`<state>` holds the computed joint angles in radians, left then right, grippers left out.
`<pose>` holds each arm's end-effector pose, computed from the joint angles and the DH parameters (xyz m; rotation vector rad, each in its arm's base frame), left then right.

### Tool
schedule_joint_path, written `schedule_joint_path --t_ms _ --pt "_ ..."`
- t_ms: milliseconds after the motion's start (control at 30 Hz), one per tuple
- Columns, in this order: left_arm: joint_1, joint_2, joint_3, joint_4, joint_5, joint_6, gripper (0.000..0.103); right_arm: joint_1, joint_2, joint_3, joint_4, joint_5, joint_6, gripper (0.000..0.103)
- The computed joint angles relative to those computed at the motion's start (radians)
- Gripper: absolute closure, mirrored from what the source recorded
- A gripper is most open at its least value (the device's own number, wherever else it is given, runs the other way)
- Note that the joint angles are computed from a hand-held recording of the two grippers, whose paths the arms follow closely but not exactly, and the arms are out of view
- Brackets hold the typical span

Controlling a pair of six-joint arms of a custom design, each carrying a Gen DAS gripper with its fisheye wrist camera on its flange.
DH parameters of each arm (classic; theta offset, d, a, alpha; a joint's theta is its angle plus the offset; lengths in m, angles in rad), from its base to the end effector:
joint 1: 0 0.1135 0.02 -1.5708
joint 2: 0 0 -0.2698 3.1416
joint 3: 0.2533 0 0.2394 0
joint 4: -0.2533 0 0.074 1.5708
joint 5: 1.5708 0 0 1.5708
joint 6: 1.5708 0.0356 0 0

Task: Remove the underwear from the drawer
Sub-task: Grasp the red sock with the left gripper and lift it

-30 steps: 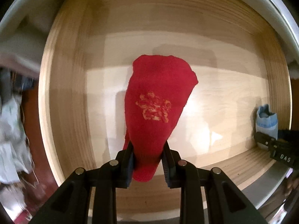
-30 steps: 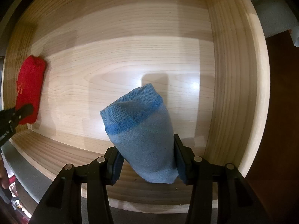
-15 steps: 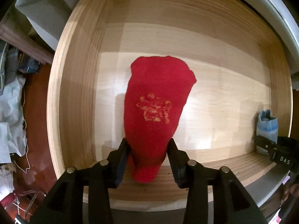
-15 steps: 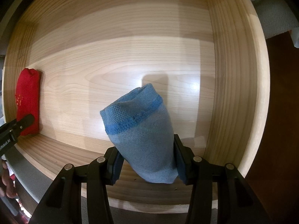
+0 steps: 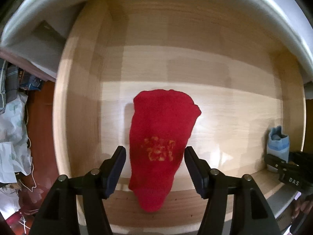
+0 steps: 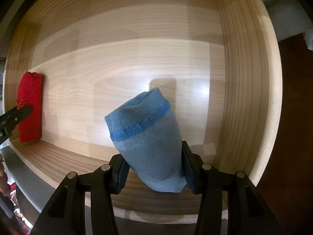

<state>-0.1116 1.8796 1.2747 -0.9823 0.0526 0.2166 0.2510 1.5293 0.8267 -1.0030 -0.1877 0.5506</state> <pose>0.3227 -0.0381 0.1786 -0.5102 -3.0850 0.0835 0.2016 0.0585 0.1711 -0.4572 -2.9037 -0.1773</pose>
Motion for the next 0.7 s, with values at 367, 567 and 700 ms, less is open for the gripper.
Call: schedule_joint_path --t_ms 367,567,700 --pt "-0.026 0.165 0.138 -0.063 -0.038 -0.037 0.040 0.003 0.012 0.015 -0.005 0.001 0.001 0.059" --pt "-0.041 0.209 0.186 -0.107 -0.069 -0.037 0.040 0.004 0.017 0.017 -0.001 0.001 0.002 0.059" --pt "-0.040 0.207 0.206 -0.119 -0.068 -0.041 0.040 0.005 0.024 0.022 0.002 0.001 0.001 0.059"
